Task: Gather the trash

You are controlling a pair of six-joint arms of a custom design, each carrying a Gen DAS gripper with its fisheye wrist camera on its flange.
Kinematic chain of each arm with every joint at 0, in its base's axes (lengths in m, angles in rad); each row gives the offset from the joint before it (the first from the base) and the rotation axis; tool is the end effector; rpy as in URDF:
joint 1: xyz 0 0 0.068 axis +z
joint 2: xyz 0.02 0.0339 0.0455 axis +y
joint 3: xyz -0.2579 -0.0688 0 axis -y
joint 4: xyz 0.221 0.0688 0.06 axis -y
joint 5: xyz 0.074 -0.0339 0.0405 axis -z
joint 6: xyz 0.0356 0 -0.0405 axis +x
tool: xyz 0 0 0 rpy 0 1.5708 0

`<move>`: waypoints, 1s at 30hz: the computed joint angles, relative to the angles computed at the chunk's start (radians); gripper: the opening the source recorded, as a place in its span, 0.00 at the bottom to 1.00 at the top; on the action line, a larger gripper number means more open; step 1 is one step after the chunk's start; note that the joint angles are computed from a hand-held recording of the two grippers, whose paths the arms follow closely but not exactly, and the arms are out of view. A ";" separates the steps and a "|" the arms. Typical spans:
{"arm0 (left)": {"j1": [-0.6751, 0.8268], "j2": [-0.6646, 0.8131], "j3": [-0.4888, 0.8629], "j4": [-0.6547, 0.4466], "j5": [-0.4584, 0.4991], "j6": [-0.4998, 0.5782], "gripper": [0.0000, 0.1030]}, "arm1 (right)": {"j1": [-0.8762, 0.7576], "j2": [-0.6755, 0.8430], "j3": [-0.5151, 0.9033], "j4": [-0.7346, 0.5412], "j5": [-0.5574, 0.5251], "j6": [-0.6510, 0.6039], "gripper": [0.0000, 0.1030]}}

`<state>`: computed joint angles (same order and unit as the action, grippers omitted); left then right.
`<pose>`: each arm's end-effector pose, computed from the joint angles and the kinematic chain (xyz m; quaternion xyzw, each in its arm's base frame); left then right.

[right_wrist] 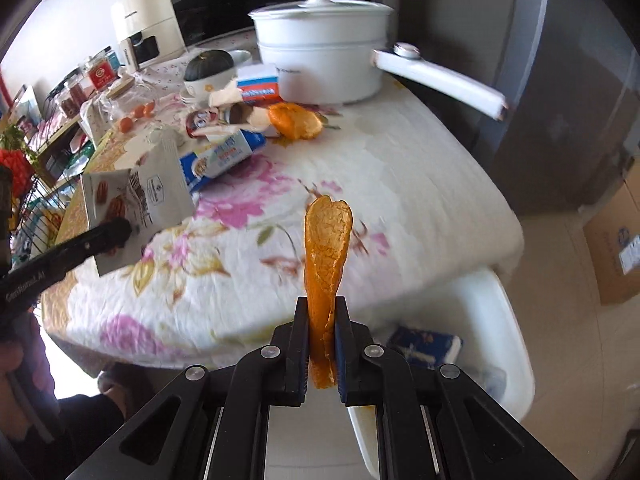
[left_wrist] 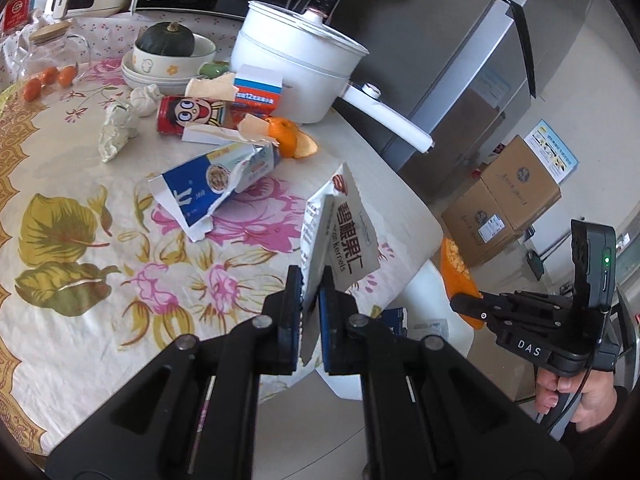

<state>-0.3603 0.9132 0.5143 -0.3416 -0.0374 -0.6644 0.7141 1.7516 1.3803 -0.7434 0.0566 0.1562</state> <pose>0.1597 -0.0588 0.2131 -0.1460 0.9032 -0.1828 0.3599 0.2600 0.2227 0.2446 -0.2620 0.9378 0.0703 0.2165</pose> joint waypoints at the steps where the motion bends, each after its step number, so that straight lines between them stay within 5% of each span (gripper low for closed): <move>1: -0.023 0.009 0.005 0.000 -0.011 -0.001 0.09 | -0.014 -0.022 -0.029 -0.007 -0.003 -0.002 0.11; 15: -0.252 0.257 0.078 0.119 -0.089 -0.033 0.09 | -0.248 -0.242 -0.291 -0.004 -0.026 -0.116 0.11; 30: -0.407 0.746 0.332 0.253 -0.050 0.006 0.09 | -0.468 -0.233 -0.326 -0.018 -0.077 -0.194 0.11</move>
